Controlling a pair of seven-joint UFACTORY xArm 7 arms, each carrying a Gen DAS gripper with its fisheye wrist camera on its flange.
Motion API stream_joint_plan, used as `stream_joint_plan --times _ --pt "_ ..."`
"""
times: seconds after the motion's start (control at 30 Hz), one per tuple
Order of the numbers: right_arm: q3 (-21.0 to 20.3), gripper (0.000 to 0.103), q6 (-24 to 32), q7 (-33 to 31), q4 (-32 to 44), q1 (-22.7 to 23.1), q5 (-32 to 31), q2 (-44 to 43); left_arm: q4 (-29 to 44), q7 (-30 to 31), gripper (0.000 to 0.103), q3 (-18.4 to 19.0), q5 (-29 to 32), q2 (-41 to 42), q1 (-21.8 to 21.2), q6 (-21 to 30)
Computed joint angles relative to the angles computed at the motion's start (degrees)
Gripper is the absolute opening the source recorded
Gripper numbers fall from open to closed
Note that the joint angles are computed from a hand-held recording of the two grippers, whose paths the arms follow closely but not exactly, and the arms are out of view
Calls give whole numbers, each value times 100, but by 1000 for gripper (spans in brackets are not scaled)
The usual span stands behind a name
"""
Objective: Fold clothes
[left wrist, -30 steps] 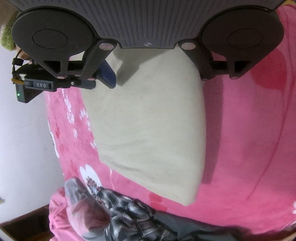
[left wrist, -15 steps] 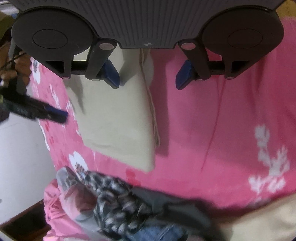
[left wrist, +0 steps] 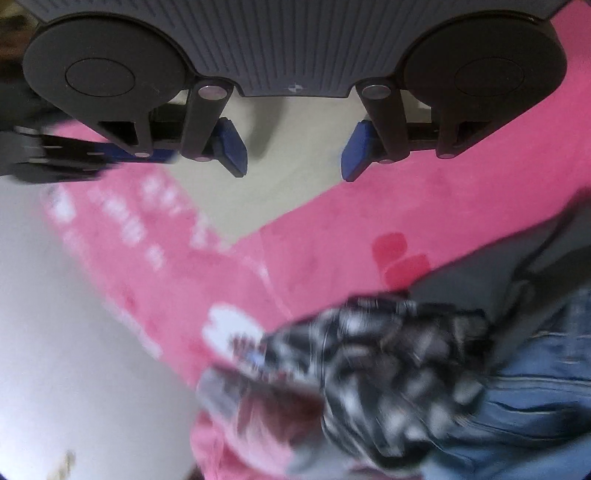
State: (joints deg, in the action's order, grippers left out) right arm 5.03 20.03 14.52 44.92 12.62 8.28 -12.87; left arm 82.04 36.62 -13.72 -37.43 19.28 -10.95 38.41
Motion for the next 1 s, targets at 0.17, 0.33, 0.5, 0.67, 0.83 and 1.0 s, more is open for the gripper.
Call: stream_joint_plan --times 0.17,0.33,0.5,0.67,0.83,1.0 --pt "177 37 292 403 -1106 5 -166 -1151 99 -262 65 1 122 243 20 56" --pt "-53 36 755 589 -1002 0 -2 -1421 18 -253 65 -5 160 186 27 17" --pt "-75 36 545 545 -975 -49 -26 -1262 35 -322 66 -11 250 211 -21 -83" --pt "385 36 1167 1657 -1751 -427 -356 -2513 -9 -103 68 -73 144 186 55 -81" --pt "547 36 1673 2243 -1443 -391 -555 -2919 -159 -114 65 3 217 -96 43 -152" --pt "936 36 1563 3264 -1245 -189 -405 -2894 -666 99 66 182 -249 -877 298 211"
